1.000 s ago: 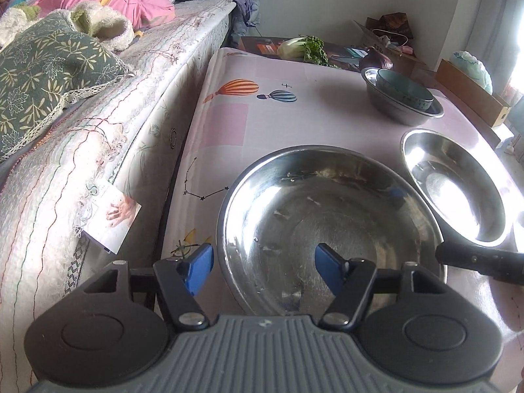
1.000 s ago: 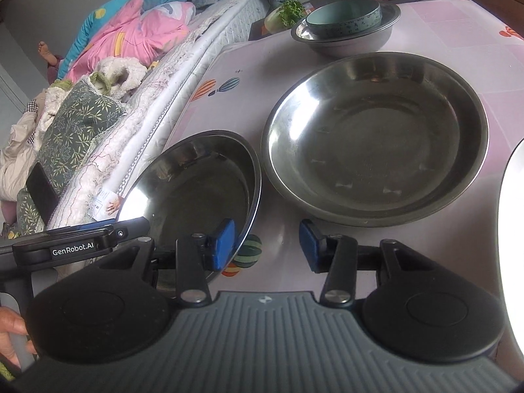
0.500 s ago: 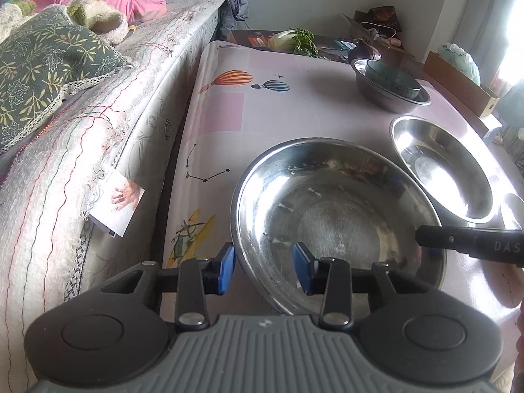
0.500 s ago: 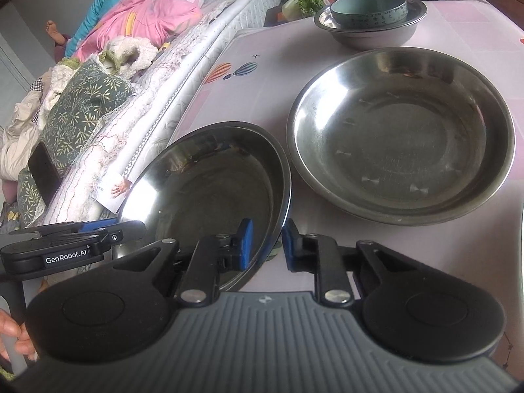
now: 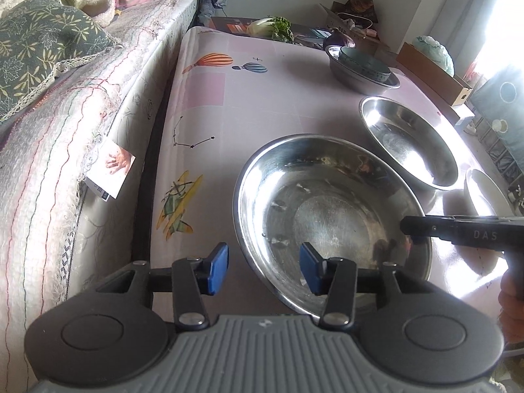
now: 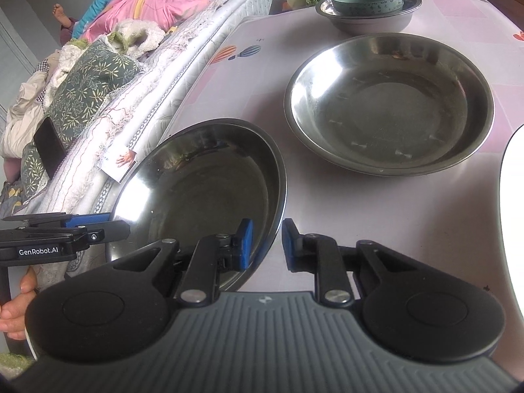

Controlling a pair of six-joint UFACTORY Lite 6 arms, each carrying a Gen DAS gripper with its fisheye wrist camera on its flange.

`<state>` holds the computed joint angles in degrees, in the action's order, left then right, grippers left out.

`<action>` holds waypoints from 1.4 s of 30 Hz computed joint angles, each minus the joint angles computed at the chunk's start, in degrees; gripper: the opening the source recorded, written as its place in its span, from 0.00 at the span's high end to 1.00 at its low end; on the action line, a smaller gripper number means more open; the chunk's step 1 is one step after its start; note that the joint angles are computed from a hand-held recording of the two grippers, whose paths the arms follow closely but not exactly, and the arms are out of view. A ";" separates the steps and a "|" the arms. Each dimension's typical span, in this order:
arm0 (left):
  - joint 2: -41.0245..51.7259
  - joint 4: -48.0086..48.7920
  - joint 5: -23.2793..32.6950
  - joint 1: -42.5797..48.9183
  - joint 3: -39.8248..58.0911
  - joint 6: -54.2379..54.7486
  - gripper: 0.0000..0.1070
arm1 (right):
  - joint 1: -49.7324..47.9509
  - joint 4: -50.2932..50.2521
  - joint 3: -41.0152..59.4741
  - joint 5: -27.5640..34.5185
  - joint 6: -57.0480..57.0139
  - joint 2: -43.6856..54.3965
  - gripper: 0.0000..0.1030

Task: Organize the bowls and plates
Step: 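Lift and carry the steel basin with the left tool while the right tool carries the steel plate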

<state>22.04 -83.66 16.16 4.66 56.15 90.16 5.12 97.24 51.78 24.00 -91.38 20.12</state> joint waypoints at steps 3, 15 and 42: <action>1.94 0.47 -0.96 -0.80 1.95 -0.12 0.55 | 0.43 1.96 0.54 -0.42 -1.72 0.88 0.82; 4.10 1.48 -3.39 -2.20 3.42 -0.03 0.70 | 1.87 6.10 1.38 -2.31 -5.24 2.24 0.88; 5.25 26.27 -6.25 -6.64 5.39 -25.69 0.65 | 0.86 9.31 0.46 -1.78 -10.22 2.45 0.88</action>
